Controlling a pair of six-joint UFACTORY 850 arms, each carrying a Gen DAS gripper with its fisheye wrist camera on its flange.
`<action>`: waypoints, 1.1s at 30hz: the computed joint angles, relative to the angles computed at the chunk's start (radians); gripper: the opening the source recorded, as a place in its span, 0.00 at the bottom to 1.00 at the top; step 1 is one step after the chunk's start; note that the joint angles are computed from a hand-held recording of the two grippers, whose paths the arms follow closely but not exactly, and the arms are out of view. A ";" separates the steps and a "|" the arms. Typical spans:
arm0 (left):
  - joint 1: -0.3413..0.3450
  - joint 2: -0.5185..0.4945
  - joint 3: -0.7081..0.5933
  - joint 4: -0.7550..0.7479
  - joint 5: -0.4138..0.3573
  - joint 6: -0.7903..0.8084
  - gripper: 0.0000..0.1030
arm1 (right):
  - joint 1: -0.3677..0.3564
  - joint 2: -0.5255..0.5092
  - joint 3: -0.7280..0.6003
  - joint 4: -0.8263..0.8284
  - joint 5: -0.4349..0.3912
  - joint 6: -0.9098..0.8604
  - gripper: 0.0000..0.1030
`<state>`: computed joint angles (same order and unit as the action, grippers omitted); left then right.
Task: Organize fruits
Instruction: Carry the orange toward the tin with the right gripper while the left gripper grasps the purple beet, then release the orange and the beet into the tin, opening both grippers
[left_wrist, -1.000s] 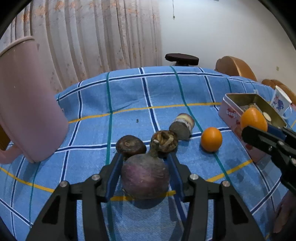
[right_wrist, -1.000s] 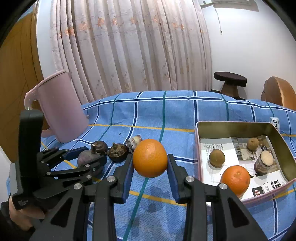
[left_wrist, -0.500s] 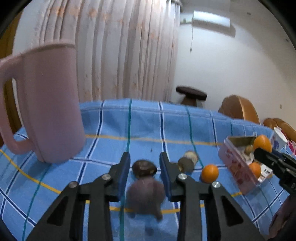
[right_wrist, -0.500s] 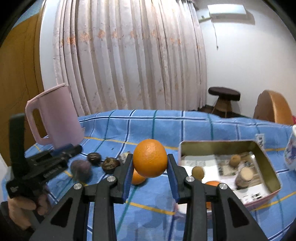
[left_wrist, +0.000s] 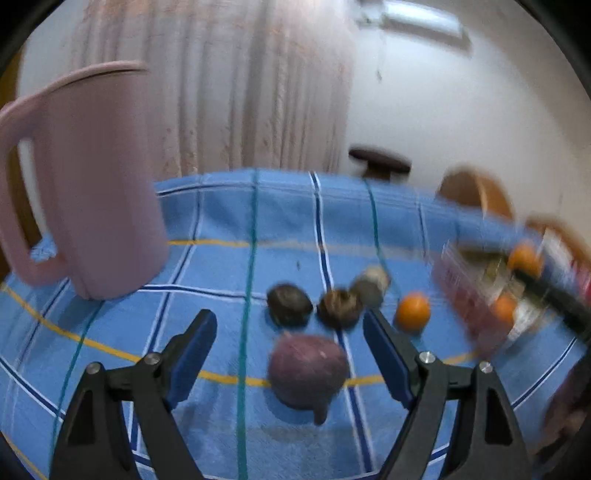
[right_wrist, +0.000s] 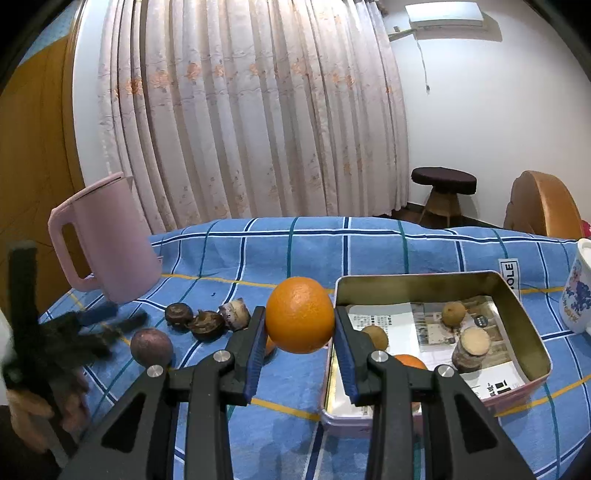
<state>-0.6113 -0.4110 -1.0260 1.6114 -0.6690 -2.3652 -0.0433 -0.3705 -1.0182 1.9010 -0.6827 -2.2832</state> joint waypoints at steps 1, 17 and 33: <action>-0.002 -0.023 -0.027 -0.053 0.003 0.076 0.76 | 0.000 0.002 0.003 0.003 -0.002 -0.003 0.36; -0.019 -0.027 -0.031 -0.010 -0.004 -0.049 0.52 | -0.018 -0.013 -0.018 -0.021 -0.029 0.051 0.36; -0.080 -0.258 -0.435 0.077 0.020 0.090 0.53 | -0.143 -0.152 -0.213 0.071 0.077 0.052 0.36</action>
